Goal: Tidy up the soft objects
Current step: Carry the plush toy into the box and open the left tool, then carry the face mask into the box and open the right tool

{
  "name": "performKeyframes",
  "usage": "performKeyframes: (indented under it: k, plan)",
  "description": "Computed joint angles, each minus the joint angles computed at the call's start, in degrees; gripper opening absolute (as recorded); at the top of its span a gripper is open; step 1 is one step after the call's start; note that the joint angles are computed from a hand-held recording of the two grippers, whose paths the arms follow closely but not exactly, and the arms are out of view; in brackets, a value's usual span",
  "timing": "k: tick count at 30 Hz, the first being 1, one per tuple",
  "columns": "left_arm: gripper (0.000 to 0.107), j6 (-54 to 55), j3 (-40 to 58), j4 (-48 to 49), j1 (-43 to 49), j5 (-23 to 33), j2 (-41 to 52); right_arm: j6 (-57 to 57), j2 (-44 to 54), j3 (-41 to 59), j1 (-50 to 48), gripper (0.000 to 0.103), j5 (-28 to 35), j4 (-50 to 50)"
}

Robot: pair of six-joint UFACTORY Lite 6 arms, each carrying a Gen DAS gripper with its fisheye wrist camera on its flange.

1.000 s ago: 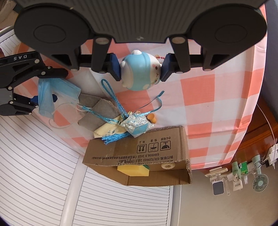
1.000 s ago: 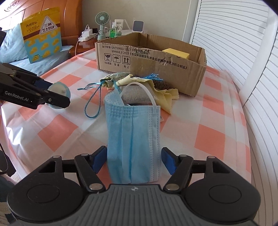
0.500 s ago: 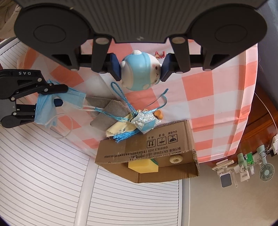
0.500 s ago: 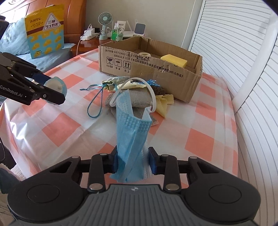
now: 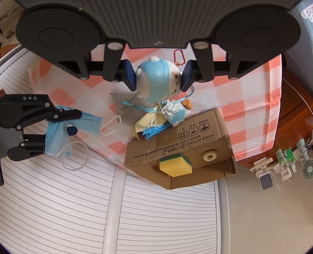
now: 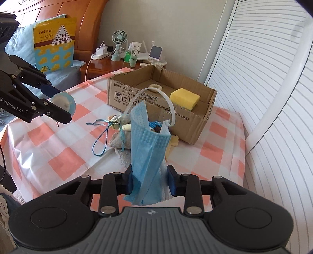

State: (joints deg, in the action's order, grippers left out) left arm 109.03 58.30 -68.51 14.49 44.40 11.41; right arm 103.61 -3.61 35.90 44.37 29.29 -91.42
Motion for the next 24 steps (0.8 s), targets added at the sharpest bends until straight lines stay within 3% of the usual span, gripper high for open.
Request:
performKeyframes:
  k: [7, 17, 19, 21, 24]
  plan:
    - [0.048, -3.89, 11.85, -1.95, -5.09, -1.17, 5.74, -2.16, 0.49, 3.93, -4.93, 0.038, -1.98, -3.30]
    - [0.049, -25.24, 48.46, 8.38, -14.27, -8.78, 30.93, -0.37, 6.32, 12.64, -13.31, 0.038, -6.57, -11.62]
    - [0.059, -28.03, 53.29, 9.69, -15.27, -11.10, 34.91, 0.44, 8.24, 14.74, -14.63, 0.038, -7.26, -13.17]
    - [0.089, -29.02, 55.71, 9.66, -15.95, -13.88, 37.38, 1.44, 9.74, 16.31, -15.71, 0.038, -7.87, -14.91]
    - [0.091, -27.53, 54.57, 7.31, -15.68, -15.47, 37.48, 3.00, 11.28, 17.88, -17.09, 0.038, -8.82, -17.18]
